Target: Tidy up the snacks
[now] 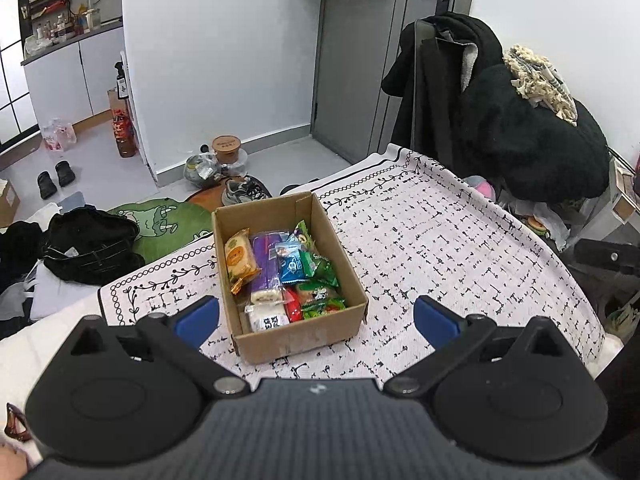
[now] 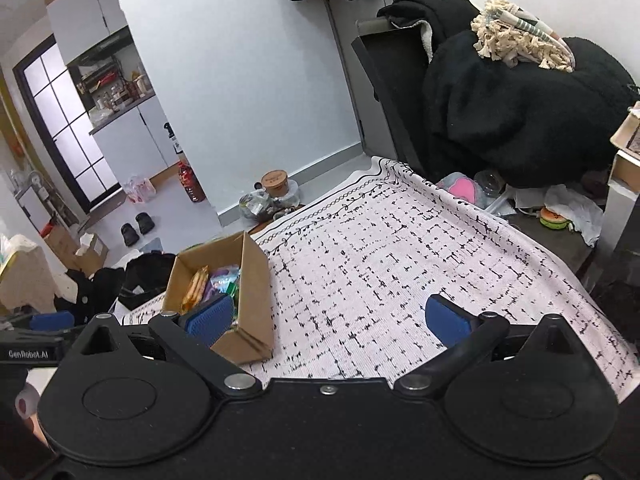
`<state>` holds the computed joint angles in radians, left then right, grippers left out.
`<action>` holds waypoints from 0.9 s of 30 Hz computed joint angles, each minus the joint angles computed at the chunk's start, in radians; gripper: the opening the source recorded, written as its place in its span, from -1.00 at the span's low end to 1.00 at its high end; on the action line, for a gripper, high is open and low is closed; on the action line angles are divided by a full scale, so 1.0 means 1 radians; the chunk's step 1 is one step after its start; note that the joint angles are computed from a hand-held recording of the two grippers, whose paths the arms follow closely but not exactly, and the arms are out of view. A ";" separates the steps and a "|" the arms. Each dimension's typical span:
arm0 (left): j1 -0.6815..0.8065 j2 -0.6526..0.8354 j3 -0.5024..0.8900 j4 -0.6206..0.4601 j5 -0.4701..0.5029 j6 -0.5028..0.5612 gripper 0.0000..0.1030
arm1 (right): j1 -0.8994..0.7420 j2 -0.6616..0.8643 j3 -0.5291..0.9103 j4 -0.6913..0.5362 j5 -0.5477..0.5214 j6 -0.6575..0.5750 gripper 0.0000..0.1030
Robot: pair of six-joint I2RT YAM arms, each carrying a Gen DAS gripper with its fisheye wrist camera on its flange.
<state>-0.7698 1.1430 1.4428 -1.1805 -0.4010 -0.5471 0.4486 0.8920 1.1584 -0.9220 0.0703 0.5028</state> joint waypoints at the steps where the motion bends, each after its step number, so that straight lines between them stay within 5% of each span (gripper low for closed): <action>1: -0.010 -0.002 0.006 -0.011 -0.004 -0.008 0.99 | 0.001 -0.009 0.000 -0.011 -0.001 -0.003 1.00; 14: -0.208 -0.007 0.052 -0.114 -0.136 -0.148 1.00 | 0.074 -0.039 0.040 -0.085 0.005 -0.023 1.00; 27: -0.225 -0.029 0.051 -0.143 -0.156 -0.200 1.00 | 0.163 -0.011 0.081 -0.103 0.036 0.006 1.00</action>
<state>-0.9945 1.1144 1.4936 -1.3239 -0.5573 -0.7472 0.6117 0.8809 1.2389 -1.0253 0.1061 0.5092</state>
